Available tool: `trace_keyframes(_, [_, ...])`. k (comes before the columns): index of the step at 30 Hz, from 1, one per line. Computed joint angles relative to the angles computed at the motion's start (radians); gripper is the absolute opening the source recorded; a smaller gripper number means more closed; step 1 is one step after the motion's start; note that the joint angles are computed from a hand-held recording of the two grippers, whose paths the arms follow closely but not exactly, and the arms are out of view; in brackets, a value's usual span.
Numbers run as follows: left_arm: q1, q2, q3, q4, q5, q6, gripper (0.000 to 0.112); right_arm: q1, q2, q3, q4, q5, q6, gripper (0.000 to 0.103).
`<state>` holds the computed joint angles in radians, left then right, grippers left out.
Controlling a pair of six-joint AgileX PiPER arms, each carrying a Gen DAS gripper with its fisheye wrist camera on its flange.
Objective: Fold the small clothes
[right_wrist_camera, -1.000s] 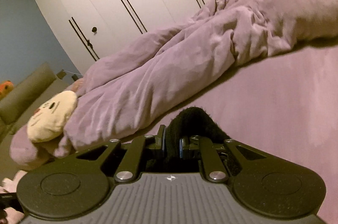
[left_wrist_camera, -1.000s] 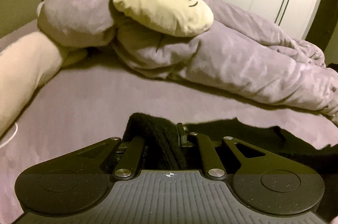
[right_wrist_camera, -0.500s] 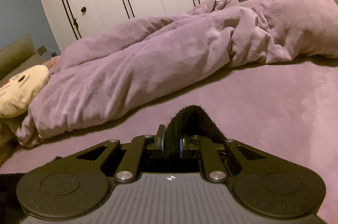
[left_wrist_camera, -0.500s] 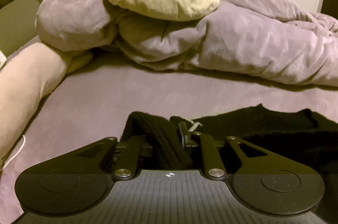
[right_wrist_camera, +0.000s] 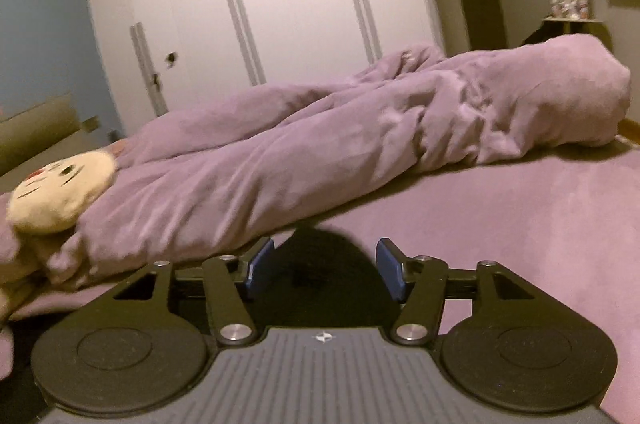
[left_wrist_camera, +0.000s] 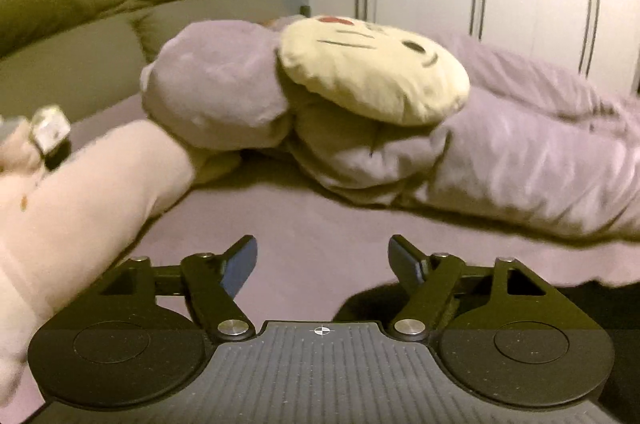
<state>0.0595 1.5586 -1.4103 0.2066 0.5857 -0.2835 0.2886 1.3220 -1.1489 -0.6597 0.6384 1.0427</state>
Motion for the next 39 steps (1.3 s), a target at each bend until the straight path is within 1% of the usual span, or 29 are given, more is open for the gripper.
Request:
trace_keyframes(2, [0.037,-0.043,0.038,-0.129,0.013,0.102,0.081,0.054,-0.026,0.029,0.033,0.032,-0.036,0.056])
trace_keyframes(4, [0.071,-0.105,0.125,-0.276,0.009,0.235,0.084,0.11,-0.037,0.056,0.064,0.048,-0.054,0.055])
trace_keyframes(6, [0.087,-0.169,0.228,-0.356,0.014,0.309,0.084,0.178,-0.02,0.059,0.078,0.077,-0.057,0.048])
trace_keyframes(7, [0.096,-0.196,0.283,-0.399,0.01,0.35,0.084,0.204,-0.004,0.055,0.1,0.079,-0.078,0.039])
trace_keyframes(8, [0.101,-0.215,0.326,-0.428,0.01,0.384,0.084,0.225,0.018,0.046,0.126,0.074,-0.105,0.033])
trace_keyframes(10, [0.103,-0.239,0.393,-0.41,0.008,0.381,0.083,0.265,0.067,0.02,0.154,0.067,-0.126,0.033])
trace_keyframes(11, [0.103,-0.247,0.417,-0.398,0.007,0.366,0.083,0.287,0.091,0.008,0.143,0.067,-0.116,0.032])
trace_keyframes(12, [0.113,-0.257,0.44,-0.407,0.005,0.371,0.083,0.299,0.116,-0.006,0.153,0.064,-0.135,0.031])
trace_keyframes(14, [0.144,-0.271,0.467,-0.467,0.023,0.419,0.083,0.313,0.164,-0.028,0.156,0.068,-0.163,0.025])
trace_keyframes(15, [0.162,-0.281,0.478,-0.497,0.038,0.448,0.083,0.321,0.194,-0.039,0.144,0.082,-0.171,0.025])
trace_keyframes(16, [0.175,-0.29,0.487,-0.514,0.045,0.469,0.083,0.332,0.219,-0.048,0.121,0.106,-0.173,0.025])
trace_keyframes(17, [0.184,-0.304,0.503,-0.526,0.041,0.487,0.083,0.343,0.241,-0.053,0.074,0.13,-0.162,0.021])
trace_keyframes(19, [0.188,-0.331,0.524,-0.512,0.035,0.503,0.083,0.348,0.265,-0.047,-0.036,0.149,-0.13,0.021])
trace_keyframes(21, [0.183,-0.362,0.548,-0.482,0.017,0.501,0.083,0.313,0.271,-0.056,-0.065,0.163,-0.096,0.023])
trace_keyframes(22, [0.183,-0.373,0.556,-0.473,0.011,0.502,0.083,0.301,0.286,-0.076,-0.104,0.211,-0.054,0.016])
trace_keyframes(23, [0.189,-0.385,0.561,-0.473,0.011,0.507,0.083,0.278,0.299,-0.096,-0.123,0.248,-0.044,0.0])
trace_keyframes(24, [0.198,-0.4,0.566,-0.48,0.018,0.516,0.083,0.245,0.289,-0.099,-0.103,0.244,-0.045,0.0])
trace_keyframes(25, [0.21,-0.412,0.573,-0.496,0.024,0.538,0.083,0.205,0.26,-0.094,-0.043,0.212,-0.069,0.0])
trace_keyframes(26, [0.223,-0.424,0.581,-0.515,0.03,0.564,0.084,0.181,0.227,-0.08,-0.02,0.191,-0.065,0.0])
trace_keyframes(27, [0.229,-0.431,0.586,-0.522,0.032,0.575,0.084,0.173,0.198,-0.065,-0.037,0.192,-0.053,0.0])
trace_keyframes(28, [0.23,-0.441,0.596,-0.525,0.03,0.583,0.084,0.179,0.179,-0.055,-0.079,0.217,-0.031,0.005])
trace_keyframes(29, [0.228,-0.451,0.606,-0.526,0.027,0.587,0.084,0.18,0.162,-0.043,-0.111,0.23,-0.022,0.014])
trace_keyframes(30, [0.219,-0.46,0.616,-0.525,0.022,0.583,0.084,0.156,0.145,-0.029,-0.104,0.211,-0.053,0.02])
trace_keyframes(31, [0.206,-0.462,0.621,-0.519,0.02,0.577,0.084,0.139,0.139,-0.03,-0.095,0.207,-0.082,0.032])
trace_keyframes(32, [0.189,-0.464,0.625,-0.504,0.014,0.56,0.084,0.126,0.139,-0.031,-0.1,0.211,-0.095,0.037])
trace_keyframes(33, [0.172,-0.469,0.631,-0.49,0.007,0.543,0.084,0.107,0.152,-0.048,-0.102,0.212,-0.116,0.039])
trace_keyframes(36, [0.141,-0.474,0.644,-0.48,-0.005,0.512,0.084,0.063,0.198,-0.088,-0.115,0.211,-0.142,0.048])
trace_keyframes(38, [0.132,-0.475,0.652,-0.482,-0.004,0.502,0.084,0.045,0.256,-0.127,-0.142,0.225,-0.144,0.056])
trace_keyframes(39, [0.131,-0.476,0.657,-0.484,-0.003,0.5,0.084,0.033,0.29,-0.151,-0.144,0.229,-0.151,0.057])
